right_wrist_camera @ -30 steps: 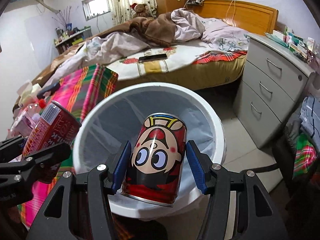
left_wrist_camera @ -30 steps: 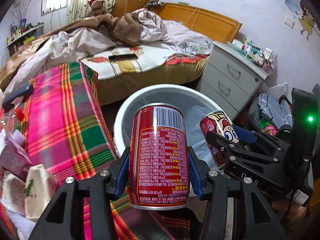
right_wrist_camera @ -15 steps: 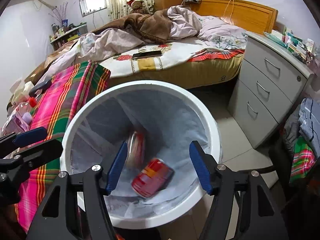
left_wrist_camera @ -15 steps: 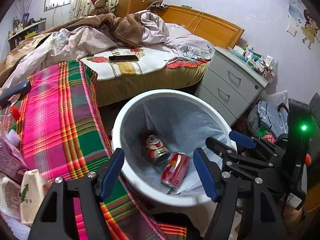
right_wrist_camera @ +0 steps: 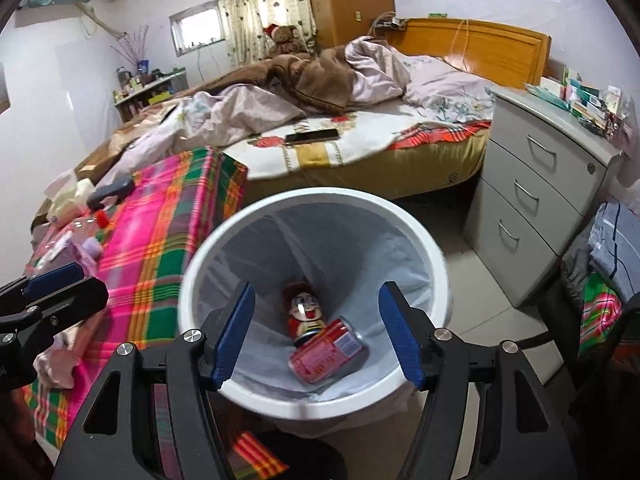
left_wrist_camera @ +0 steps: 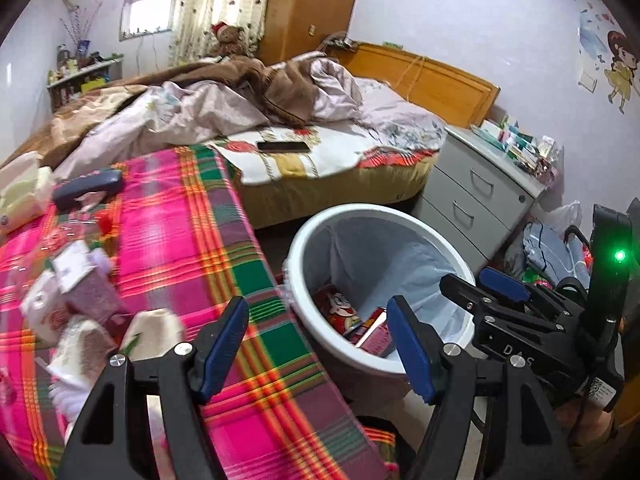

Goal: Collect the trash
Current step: 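Grasp the clear plastic cup with the left tool while the right tool grasps the cloth bag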

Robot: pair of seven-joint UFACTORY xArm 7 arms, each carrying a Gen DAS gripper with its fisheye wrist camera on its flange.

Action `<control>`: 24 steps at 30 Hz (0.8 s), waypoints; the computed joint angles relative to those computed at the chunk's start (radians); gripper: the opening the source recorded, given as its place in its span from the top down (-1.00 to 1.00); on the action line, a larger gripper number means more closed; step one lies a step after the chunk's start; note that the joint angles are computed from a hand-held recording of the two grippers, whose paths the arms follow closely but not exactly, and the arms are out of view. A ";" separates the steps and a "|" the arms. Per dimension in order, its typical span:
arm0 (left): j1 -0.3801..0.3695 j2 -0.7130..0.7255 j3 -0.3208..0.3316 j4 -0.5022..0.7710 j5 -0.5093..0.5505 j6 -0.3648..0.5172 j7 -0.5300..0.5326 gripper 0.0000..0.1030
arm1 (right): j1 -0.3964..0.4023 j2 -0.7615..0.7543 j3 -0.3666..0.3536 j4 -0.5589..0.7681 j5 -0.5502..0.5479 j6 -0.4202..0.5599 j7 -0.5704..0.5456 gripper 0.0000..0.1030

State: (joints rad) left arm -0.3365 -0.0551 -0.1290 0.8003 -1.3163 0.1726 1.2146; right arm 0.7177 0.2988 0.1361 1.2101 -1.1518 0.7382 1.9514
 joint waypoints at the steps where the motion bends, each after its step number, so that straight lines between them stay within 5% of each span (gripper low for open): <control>1: 0.003 -0.015 0.004 -0.011 -0.017 -0.002 0.019 -0.42 | 0.004 0.005 0.001 0.009 -0.008 -0.003 -0.001 -0.28; 11: 0.036 -0.122 0.070 -0.102 -0.161 -0.034 0.173 -0.42 | 0.071 0.107 -0.019 0.149 -0.039 -0.031 -0.050 -0.28; 24: 0.201 -0.147 0.137 -0.146 -0.278 -0.019 0.285 -0.42 | 0.158 0.275 -0.085 0.368 0.012 -0.164 -0.224 -0.28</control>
State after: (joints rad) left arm -0.1353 -0.2026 0.0075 0.6548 -1.5942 0.1538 1.4994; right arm 0.8754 0.5742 0.0516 1.5777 -1.1396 0.5745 1.7278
